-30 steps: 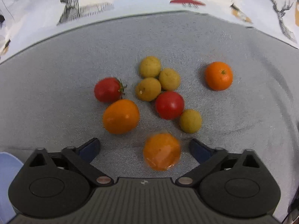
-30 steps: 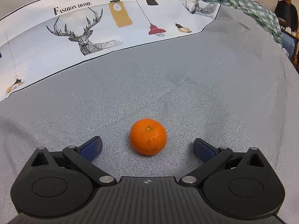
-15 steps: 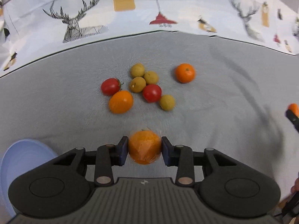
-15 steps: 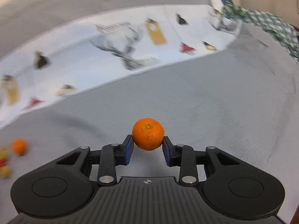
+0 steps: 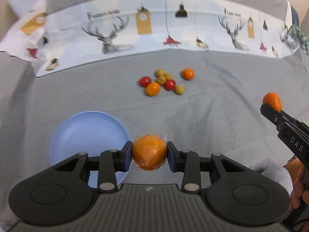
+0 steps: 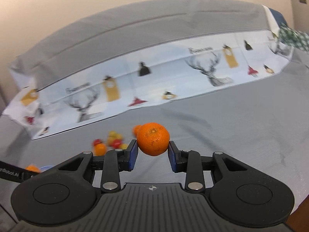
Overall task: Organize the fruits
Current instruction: 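Carry both held mandarins over the blue plate with both tools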
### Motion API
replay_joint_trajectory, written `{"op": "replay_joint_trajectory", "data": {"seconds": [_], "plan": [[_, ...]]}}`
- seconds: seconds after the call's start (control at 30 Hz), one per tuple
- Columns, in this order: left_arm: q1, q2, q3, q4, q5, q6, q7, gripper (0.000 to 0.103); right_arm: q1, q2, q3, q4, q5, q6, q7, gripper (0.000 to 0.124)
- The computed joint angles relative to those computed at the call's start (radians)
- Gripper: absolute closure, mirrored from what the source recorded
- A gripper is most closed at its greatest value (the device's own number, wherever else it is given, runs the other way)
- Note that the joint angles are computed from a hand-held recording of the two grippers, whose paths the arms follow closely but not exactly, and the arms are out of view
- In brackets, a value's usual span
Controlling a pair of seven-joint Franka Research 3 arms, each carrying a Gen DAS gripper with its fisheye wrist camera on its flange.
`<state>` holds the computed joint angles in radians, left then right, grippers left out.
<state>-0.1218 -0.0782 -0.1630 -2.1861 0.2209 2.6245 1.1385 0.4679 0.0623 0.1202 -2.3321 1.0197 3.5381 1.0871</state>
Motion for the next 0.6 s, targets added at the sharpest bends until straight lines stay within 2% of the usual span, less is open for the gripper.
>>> {"op": "replay_joint_trajectory", "data": {"seconds": [0.17, 0.27, 0.47, 0.53, 0.6], "plan": [[0.025, -0.235, 0.018, -0.205, 0.021, 0.053, -0.046, 0.062, 0.047, -0.1, 0.069, -0.024, 0.103, 0.008, -0.15, 0.089], [0.044, -0.368, 0.027, -0.306, 0.039, 0.041, -0.075, 0.062, 0.07, -0.146, 0.118, -0.048, 0.12, 0.008, -0.183, 0.088], [0.07, -0.588, 0.046, -0.456, 0.055, -0.018, -0.119, 0.062, 0.097, -0.197, 0.22, -0.058, 0.196, -0.06, -0.275, 0.088], [0.082, -0.644, 0.046, -0.493, 0.06, -0.034, -0.136, 0.062, 0.085, -0.205, 0.265, -0.051, 0.239, -0.089, -0.335, 0.088], [0.092, -0.687, 0.045, -0.52, 0.064, -0.053, -0.15, 0.062, 0.061, -0.202, 0.318, -0.02, 0.343, -0.106, -0.446, 0.088]]}}
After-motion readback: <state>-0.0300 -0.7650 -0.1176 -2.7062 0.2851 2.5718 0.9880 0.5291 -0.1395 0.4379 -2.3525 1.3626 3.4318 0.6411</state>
